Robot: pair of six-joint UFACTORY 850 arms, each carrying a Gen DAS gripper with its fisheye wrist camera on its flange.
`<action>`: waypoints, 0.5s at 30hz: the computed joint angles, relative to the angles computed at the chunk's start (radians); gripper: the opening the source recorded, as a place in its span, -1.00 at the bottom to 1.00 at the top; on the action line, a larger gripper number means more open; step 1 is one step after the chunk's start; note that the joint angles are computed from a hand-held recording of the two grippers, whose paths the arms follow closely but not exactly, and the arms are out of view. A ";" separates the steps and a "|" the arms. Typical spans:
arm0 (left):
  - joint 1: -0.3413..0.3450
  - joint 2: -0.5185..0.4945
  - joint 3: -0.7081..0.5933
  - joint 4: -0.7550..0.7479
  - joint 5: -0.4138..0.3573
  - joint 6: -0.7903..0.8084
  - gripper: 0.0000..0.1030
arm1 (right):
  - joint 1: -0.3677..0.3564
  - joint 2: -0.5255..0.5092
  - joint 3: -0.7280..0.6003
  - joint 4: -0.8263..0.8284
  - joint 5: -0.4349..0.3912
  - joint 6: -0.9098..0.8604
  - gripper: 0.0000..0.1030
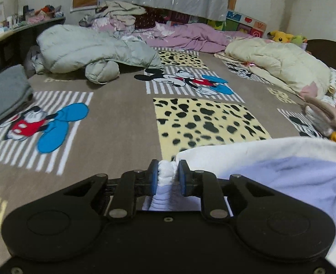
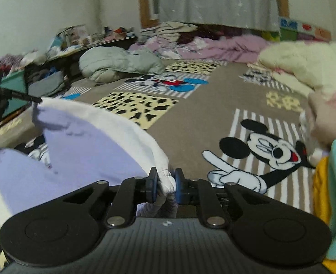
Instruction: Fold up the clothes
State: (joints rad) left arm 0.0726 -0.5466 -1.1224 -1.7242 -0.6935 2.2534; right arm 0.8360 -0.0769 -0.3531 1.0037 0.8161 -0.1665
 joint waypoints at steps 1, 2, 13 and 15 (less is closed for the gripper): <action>0.018 0.020 0.030 -0.005 -0.013 0.021 -0.68 | 0.026 0.009 -0.001 0.039 -0.002 -0.039 -0.67; 0.033 0.032 0.052 -0.010 -0.025 0.040 -0.68 | 0.048 0.013 -0.002 0.072 -0.004 -0.071 -0.68; 0.190 0.088 0.280 -0.079 -0.155 0.238 -0.68 | 0.292 -0.078 -0.059 0.403 0.102 -0.326 -0.68; 0.203 0.098 0.304 -0.111 -0.192 0.271 -0.68 | 0.325 -0.110 -0.076 0.443 0.127 -0.354 -0.68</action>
